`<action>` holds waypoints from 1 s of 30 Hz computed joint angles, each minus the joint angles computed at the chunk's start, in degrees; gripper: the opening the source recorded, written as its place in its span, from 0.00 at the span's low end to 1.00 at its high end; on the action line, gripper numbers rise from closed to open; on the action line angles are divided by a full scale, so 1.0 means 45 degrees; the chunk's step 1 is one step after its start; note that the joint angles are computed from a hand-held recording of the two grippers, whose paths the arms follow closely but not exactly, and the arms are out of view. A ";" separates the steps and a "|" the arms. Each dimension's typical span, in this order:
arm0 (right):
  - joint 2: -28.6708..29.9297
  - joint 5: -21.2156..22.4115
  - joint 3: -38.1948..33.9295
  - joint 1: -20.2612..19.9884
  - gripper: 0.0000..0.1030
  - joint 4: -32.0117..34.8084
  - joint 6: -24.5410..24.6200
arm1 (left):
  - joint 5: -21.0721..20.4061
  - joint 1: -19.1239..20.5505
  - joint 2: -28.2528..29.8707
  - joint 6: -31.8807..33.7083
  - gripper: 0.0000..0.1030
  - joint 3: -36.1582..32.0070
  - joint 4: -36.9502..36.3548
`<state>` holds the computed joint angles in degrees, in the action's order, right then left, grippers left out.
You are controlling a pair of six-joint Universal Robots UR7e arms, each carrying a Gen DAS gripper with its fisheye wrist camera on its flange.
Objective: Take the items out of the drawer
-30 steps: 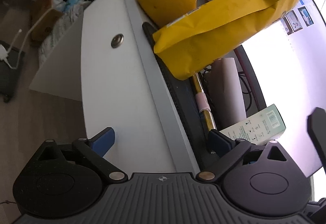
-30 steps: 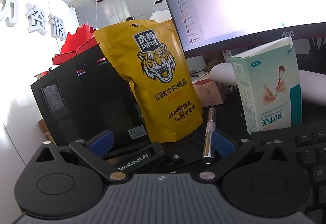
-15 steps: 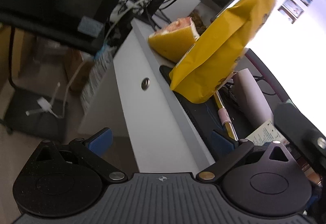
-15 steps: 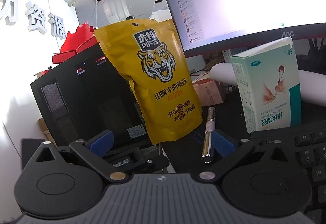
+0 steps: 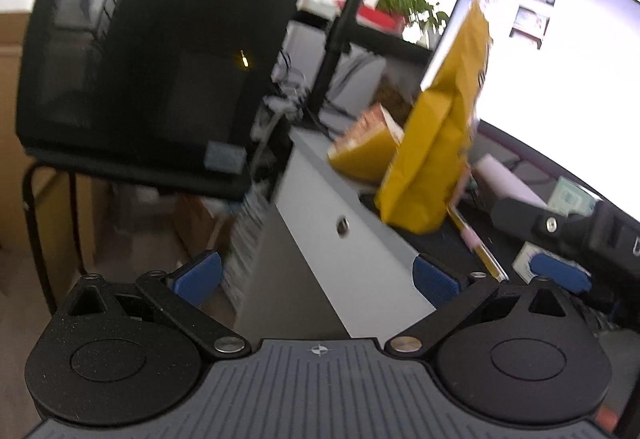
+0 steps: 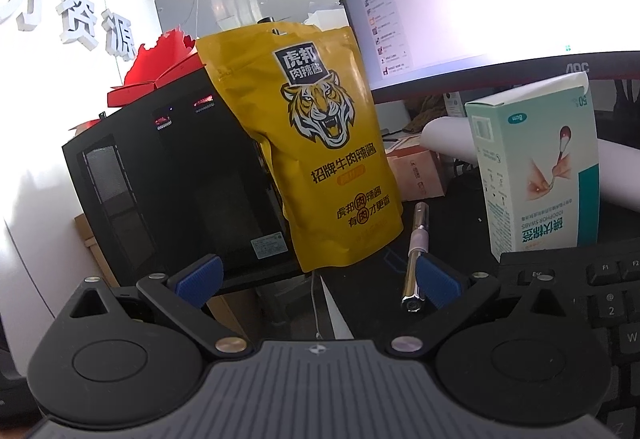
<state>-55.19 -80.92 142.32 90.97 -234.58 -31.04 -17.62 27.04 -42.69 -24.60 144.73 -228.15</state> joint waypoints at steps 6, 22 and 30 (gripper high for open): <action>0.0104 -0.0303 -0.0038 0.0115 1.00 -0.0148 -0.0109 | 0.0516 -0.0088 0.1281 0.3284 1.00 -0.0614 -0.2970; 0.0189 -0.0541 -0.0071 0.0221 1.00 -0.0129 -0.0372 | 0.1873 -0.0339 0.2873 0.9353 1.00 -0.2393 -0.7736; 0.0112 -0.0492 -0.0070 0.0195 1.00 0.0041 -0.0310 | 0.1668 -0.0356 0.3069 1.0605 1.00 -0.2648 -0.8496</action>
